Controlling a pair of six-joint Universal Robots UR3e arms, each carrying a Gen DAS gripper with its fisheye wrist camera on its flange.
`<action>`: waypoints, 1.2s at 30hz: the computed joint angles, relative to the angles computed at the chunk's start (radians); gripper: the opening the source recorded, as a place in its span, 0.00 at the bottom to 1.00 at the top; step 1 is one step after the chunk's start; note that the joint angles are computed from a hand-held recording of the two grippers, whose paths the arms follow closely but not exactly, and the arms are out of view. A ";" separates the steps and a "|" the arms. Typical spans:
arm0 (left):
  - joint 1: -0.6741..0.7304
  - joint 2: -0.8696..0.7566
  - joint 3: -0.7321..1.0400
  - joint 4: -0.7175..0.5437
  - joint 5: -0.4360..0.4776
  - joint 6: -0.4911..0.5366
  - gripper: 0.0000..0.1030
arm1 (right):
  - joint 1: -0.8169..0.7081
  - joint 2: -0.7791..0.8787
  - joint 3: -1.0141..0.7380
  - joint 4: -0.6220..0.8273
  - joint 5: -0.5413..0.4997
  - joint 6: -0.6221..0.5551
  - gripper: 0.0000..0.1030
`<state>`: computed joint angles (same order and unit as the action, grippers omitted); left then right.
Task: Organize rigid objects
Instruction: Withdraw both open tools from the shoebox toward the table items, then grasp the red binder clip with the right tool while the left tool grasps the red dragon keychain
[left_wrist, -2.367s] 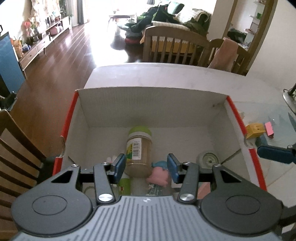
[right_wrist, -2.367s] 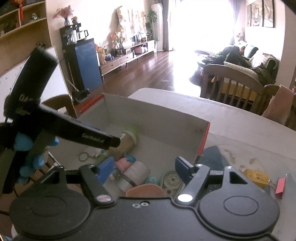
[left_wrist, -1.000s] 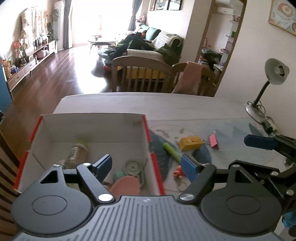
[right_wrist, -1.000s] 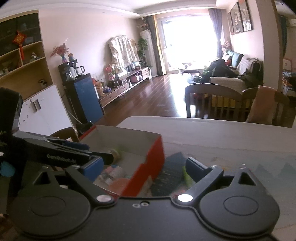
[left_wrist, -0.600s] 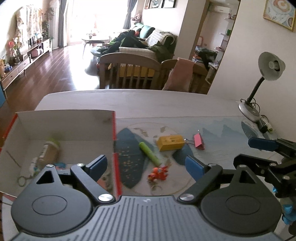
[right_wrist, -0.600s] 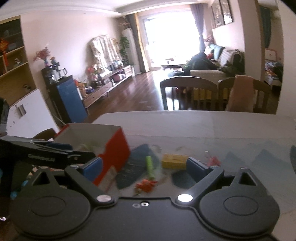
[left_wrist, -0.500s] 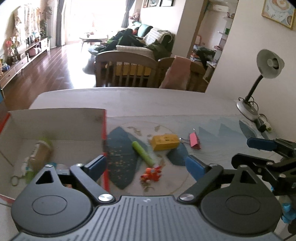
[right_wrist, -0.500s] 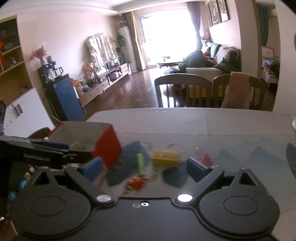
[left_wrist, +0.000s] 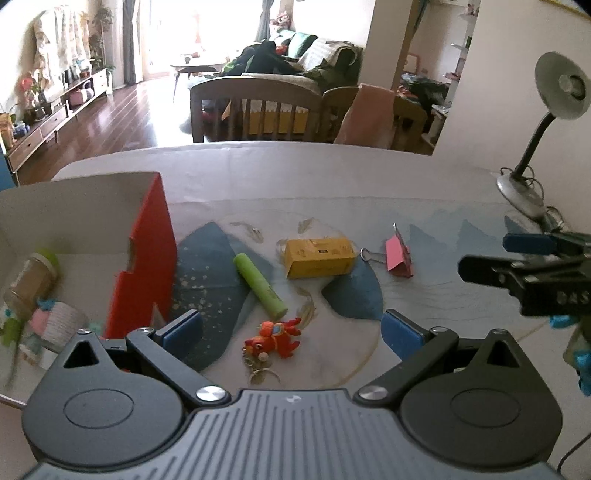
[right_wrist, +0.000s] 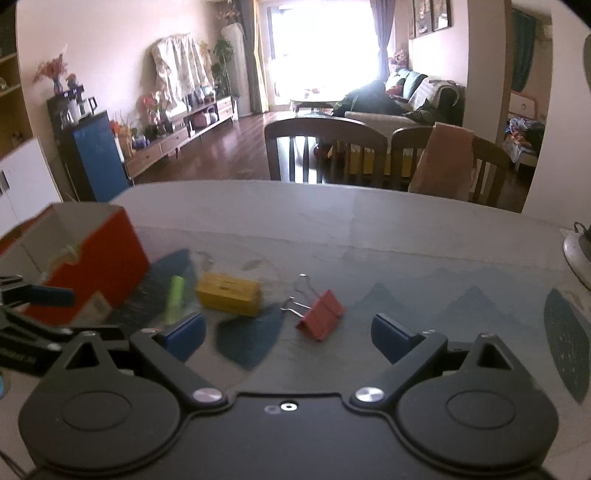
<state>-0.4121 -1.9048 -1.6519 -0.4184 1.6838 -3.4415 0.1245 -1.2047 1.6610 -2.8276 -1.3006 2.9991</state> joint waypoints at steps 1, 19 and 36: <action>-0.007 -0.019 0.012 -0.001 0.009 -0.013 1.00 | -0.007 0.019 -0.013 -0.001 0.008 -0.016 0.93; -0.036 -0.250 0.164 -0.026 0.100 -0.161 1.00 | -0.051 0.377 -0.402 0.185 0.109 -0.364 0.81; -0.030 -0.281 0.160 -0.001 0.109 -0.180 0.79 | -0.061 0.519 -0.647 0.360 0.185 -0.525 0.63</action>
